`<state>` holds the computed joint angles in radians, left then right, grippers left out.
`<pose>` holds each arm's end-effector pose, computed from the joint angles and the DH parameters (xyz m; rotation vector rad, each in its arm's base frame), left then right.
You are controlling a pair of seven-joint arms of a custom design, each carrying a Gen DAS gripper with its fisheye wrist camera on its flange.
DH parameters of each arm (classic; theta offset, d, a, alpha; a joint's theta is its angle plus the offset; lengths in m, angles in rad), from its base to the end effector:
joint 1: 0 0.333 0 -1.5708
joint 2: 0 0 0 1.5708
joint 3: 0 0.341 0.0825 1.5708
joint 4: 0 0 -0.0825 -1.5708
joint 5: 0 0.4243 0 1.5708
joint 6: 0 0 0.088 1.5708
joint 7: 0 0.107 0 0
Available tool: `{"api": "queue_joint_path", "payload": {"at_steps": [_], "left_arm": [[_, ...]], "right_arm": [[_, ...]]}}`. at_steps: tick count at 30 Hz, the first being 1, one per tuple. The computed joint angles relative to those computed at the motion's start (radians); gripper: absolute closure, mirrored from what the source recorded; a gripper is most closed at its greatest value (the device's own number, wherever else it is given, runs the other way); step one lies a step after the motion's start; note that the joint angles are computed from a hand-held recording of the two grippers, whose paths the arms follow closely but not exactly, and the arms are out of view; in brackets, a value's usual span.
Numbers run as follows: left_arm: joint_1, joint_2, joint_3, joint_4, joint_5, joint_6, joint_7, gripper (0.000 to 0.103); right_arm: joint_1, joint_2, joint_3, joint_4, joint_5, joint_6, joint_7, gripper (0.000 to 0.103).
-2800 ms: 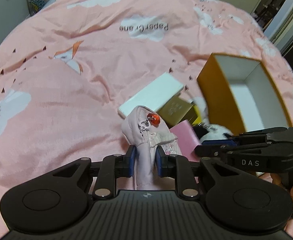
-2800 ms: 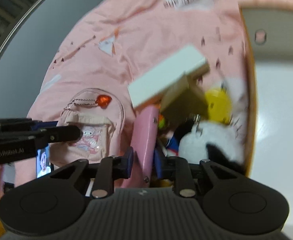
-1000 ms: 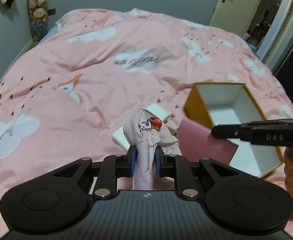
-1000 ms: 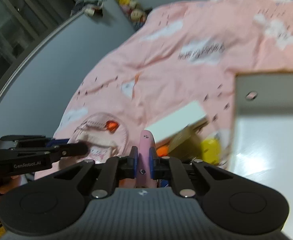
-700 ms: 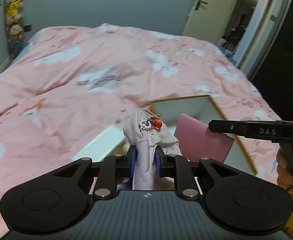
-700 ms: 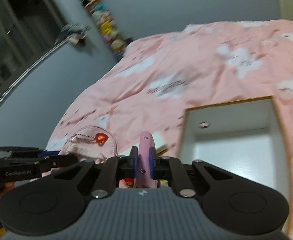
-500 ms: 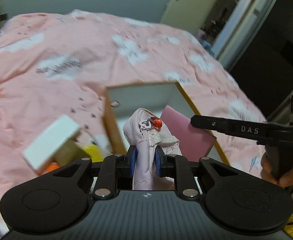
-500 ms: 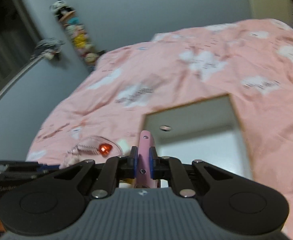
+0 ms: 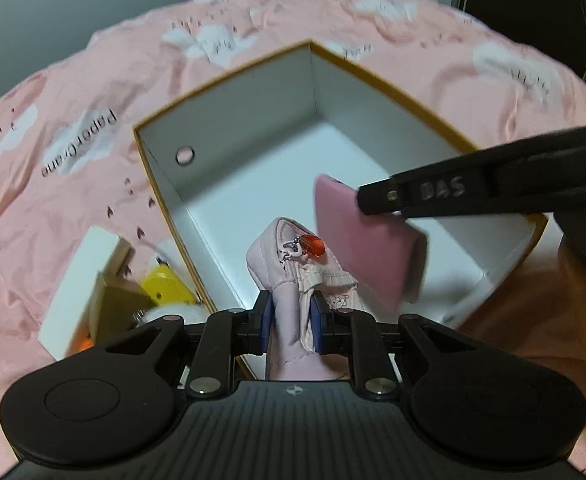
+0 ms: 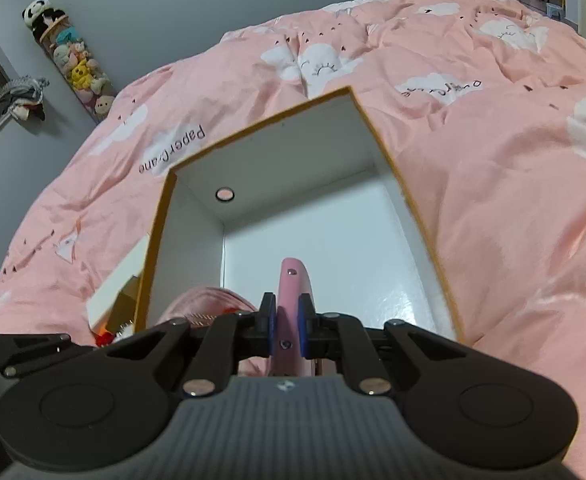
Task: Organize objects
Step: 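Lift the pink wallet with the right tool and carry it into the box, then lower the pink wallet upright into the box and open the right tool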
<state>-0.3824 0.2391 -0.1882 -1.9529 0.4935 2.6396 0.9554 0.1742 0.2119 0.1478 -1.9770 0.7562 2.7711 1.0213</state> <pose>0.5673 -0.3705 0.4073 -1.5948 2.2086 -0.5350 0.6476 0.1796 0.4203 -1.8906 1.5062 -0.1467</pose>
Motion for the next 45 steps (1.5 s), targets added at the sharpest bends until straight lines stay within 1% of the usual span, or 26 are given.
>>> {"api": "queue_joint_path", "payload": {"at_steps": [1,3,6,8,10,11,12,14,16,18,20,21,23,24,25,27,28,30,33,35,36,37,39,42,44,45], "left_arm": [[-0.001,0.006,-0.002,0.007,-0.008,-0.015,0.000,0.080],[0.000,0.011,-0.002,0.010,-0.018,-0.026,-0.006,0.078],[0.014,0.010,-0.008,0.001,-0.069,-0.013,-0.006,0.075],[0.044,0.004,-0.027,-0.018,-0.156,0.025,0.036,0.071],[0.101,-0.007,-0.074,-0.055,-0.328,0.099,0.148,0.070],[0.126,-0.010,-0.097,-0.069,-0.415,0.126,0.205,0.064],[0.134,-0.015,-0.103,-0.083,-0.466,0.151,0.231,0.060],[0.155,-0.024,-0.120,-0.107,-0.569,0.193,0.290,0.059],[0.186,-0.028,-0.153,-0.118,-0.698,0.210,0.377,0.059],[0.185,-0.034,-0.153,-0.127,-0.755,0.219,0.416,0.064],[0.156,-0.048,-0.120,-0.139,-0.731,0.226,0.387,0.067],[0.149,-0.054,-0.113,-0.147,-0.727,0.237,0.383,0.068],[0.144,-0.067,-0.107,-0.164,-0.725,0.259,0.392,0.068],[0.143,-0.077,-0.105,-0.174,-0.724,0.268,0.400,0.068],[0.135,-0.088,-0.093,-0.183,-0.700,0.272,0.389,0.068],[0.101,-0.107,-0.050,-0.194,-0.586,0.263,0.310,0.068],[0.098,-0.115,-0.044,-0.202,-0.554,0.263,0.296,0.068],[0.104,-0.133,-0.048,-0.221,-0.543,0.268,0.295,0.068],[0.102,-0.155,-0.033,-0.246,-0.485,0.270,0.221,0.068],[0.117,-0.153,-0.044,-0.248,-0.529,0.257,0.239,0.068],[0.123,-0.151,-0.050,-0.250,-0.556,0.251,0.253,0.068],[0.129,-0.146,-0.058,-0.248,-0.587,0.244,0.274,0.068],[0.141,-0.140,-0.075,-0.250,-0.657,0.247,0.334,0.068],[0.146,-0.139,-0.084,-0.254,-0.715,0.254,0.389,0.069],[0.144,-0.137,-0.084,-0.252,-0.730,0.251,0.409,0.071],[0.143,-0.136,-0.083,-0.252,-0.731,0.249,0.415,0.071]], "right_arm": [[-0.003,0.001,0.004,0.000,0.008,-0.017,-0.006,0.093],[-0.011,0.004,0.012,0.000,0.040,-0.056,-0.029,0.103],[0.000,0.002,0.007,-0.005,0.037,-0.067,-0.038,0.103],[0.003,0.005,0.002,-0.002,0.031,-0.081,-0.034,0.103],[0.007,0.016,-0.007,0.009,0.011,-0.095,-0.008,0.103],[0.009,0.018,-0.012,0.012,-0.006,-0.101,0.007,0.102],[0.010,0.018,-0.015,0.012,-0.020,-0.110,0.020,0.097],[0.005,0.020,-0.014,0.016,-0.020,-0.125,0.033,0.091],[-0.004,0.025,-0.008,0.026,0.001,-0.148,0.025,0.075],[0.001,0.034,-0.013,0.039,-0.014,-0.148,0.042,0.069],[0.012,0.057,-0.026,0.067,-0.072,-0.159,0.089,0.063],[0.024,0.071,-0.039,0.088,-0.128,-0.173,0.139,0.060],[0.021,0.090,-0.038,0.118,-0.170,-0.205,0.172,0.053],[0.014,0.098,-0.031,0.130,-0.173,-0.225,0.175,0.043],[0.010,0.105,-0.025,0.139,-0.173,-0.239,0.177,0.035],[0.011,0.119,-0.019,0.154,-0.186,-0.258,0.187,0.033],[0.018,0.128,-0.022,0.164,-0.208,-0.267,0.205,0.033],[0.027,0.149,-0.027,0.187,-0.245,-0.288,0.244,0.033],[0.025,0.179,-0.025,0.217,-0.263,-0.319,0.291,0.032],[0.022,0.197,-0.025,0.234,-0.272,-0.329,0.316,0.032],[0.014,0.208,-0.021,0.246,-0.264,-0.346,0.324,0.029],[0.007,0.220,-0.019,0.258,-0.257,-0.364,0.335,0.023],[-0.017,0.246,-0.012,0.290,-0.226,-0.427,0.358,0.020],[-0.053,0.263,0.004,0.319,-0.170,-0.505,0.339,0.023],[-0.073,0.276,0.008,0.349,-0.143,-0.573,0.326,0.028],[-0.081,0.285,0.009,0.371,-0.132,-0.615,0.323,0.033]]}}
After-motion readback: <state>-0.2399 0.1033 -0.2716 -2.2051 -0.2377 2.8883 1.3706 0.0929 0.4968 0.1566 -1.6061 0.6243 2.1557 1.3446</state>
